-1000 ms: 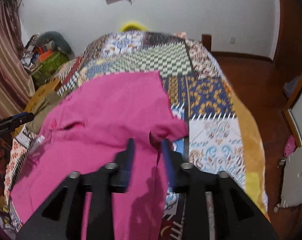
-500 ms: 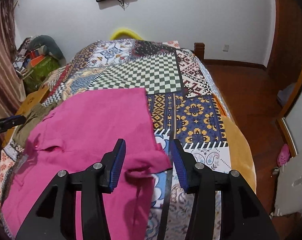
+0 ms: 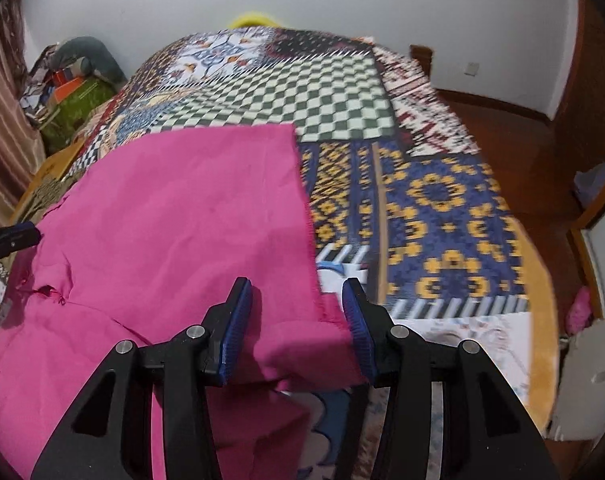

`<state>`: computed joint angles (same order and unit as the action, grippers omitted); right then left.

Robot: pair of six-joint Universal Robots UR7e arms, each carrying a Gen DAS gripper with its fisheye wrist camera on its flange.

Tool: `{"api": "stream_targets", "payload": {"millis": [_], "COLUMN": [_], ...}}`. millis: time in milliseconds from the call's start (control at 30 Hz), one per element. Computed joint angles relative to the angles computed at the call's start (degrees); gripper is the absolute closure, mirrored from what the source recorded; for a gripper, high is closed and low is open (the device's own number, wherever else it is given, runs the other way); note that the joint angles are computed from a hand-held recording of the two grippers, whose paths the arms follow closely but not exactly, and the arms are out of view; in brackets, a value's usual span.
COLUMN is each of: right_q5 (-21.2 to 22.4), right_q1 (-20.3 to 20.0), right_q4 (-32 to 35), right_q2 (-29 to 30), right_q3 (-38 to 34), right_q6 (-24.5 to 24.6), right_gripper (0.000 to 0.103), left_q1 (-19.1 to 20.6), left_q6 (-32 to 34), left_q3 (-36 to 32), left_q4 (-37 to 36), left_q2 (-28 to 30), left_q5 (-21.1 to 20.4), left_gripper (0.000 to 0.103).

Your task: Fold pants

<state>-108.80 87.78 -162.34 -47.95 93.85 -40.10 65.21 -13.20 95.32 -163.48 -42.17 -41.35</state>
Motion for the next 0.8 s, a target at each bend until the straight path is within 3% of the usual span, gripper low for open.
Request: {"api": "stream_targets", "payload": {"millis": [33,100,267,400,500,600,800], "right_q5": [0.2,1.0,0.4,0.9,0.5,0.8,-0.5], "right_q1": [0.0,-0.1,0.1,0.1,0.6,1.0,0.9], "right_q4": [-0.3,-0.2,-0.5,-0.5,-4.7,-9.4,-11.0], "right_q2": [0.2,0.3,0.9,0.9,1.1,0.7,0.6], "right_q3": [0.0,-0.1,-0.6,-0.7,0.6,1.9,1.8], "right_q6": [-0.2,-0.5,-0.6,-1.1,-3.4,-5.6,-7.3], "right_gripper": [0.060,0.064,0.081,0.089,0.093,0.094,0.095], "left_q1": [0.1,0.5,1.5,1.0,0.2,-0.9,-1.1], "left_q6": [0.6,1.3,0.0,0.3,2.2,6.4,11.2], "left_q3": [-0.1,-0.3,-0.7,-0.2,-0.5,-0.7,-3.1], "left_q4": [-0.5,-0.7,-0.8,-1.6,-2.1,-4.8,-6.6], "left_q2": [0.2,0.2,-0.1,0.0,0.6,1.3,3.1], "left_q5": [-0.2,-1.8,-4.9,-4.1,-2.7,-1.1,0.9], "left_gripper": [0.051,0.063,0.068,0.080,0.087,0.089,0.089]}}
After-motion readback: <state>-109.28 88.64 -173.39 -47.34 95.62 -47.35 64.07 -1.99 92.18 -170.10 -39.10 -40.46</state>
